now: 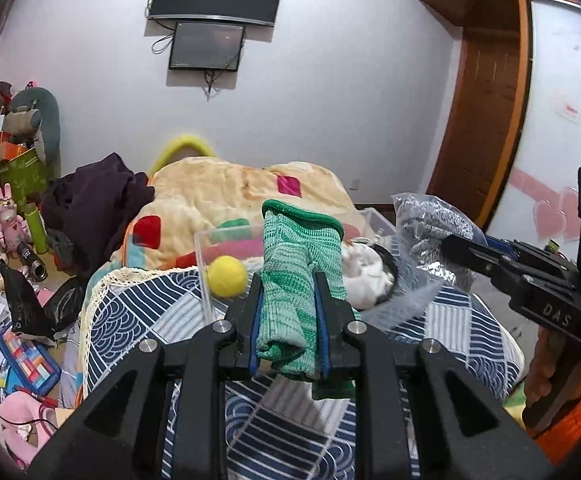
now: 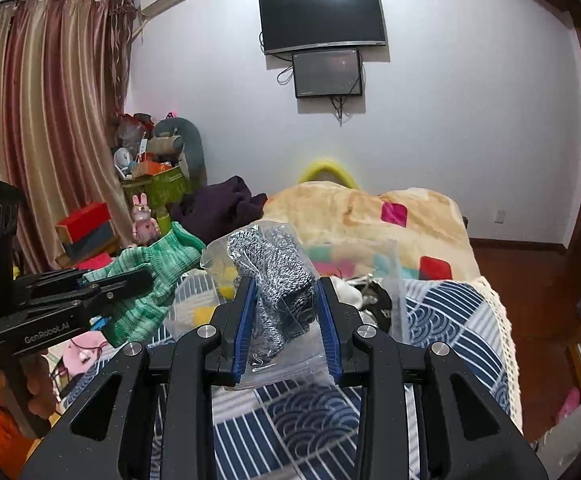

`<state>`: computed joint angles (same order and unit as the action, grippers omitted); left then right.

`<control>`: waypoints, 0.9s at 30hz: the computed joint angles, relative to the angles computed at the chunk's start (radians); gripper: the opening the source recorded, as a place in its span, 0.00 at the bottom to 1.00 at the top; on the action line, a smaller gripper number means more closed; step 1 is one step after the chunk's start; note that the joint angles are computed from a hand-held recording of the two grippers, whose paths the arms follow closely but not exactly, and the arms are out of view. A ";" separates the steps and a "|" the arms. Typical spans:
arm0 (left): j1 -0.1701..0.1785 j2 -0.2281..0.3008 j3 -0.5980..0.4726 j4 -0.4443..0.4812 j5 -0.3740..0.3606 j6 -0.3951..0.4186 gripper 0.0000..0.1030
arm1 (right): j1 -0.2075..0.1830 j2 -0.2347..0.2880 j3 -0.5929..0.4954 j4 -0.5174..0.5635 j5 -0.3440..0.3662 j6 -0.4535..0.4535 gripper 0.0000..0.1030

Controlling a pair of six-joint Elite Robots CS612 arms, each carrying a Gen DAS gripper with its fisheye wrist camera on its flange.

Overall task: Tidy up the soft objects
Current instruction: 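Drop the green cloth into the box with the left tool while the right drops the foil bag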

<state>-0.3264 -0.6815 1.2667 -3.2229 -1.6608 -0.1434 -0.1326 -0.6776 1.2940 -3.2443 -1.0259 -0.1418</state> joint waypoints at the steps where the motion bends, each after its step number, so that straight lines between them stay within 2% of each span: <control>1: 0.001 0.006 -0.010 0.007 0.002 -0.003 0.21 | 0.003 0.005 -0.009 0.009 0.001 0.000 0.27; 8: 0.008 0.058 -0.098 0.083 0.015 -0.047 0.21 | 0.028 0.041 -0.076 0.099 -0.025 -0.041 0.27; 19: 0.011 0.113 -0.180 0.194 0.011 -0.058 0.21 | 0.050 0.086 -0.159 0.283 -0.054 -0.113 0.27; 24: 0.016 0.121 -0.192 0.215 -0.010 -0.063 0.21 | 0.057 0.087 -0.159 0.313 -0.076 -0.151 0.28; 27: 0.017 0.120 -0.187 0.217 -0.013 -0.069 0.25 | 0.056 0.085 -0.154 0.311 -0.082 -0.150 0.30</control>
<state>-0.3093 -0.5614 1.0798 -3.0058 -1.6739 -0.2121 -0.0763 -0.5931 1.1398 -2.9335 -1.1080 -0.2922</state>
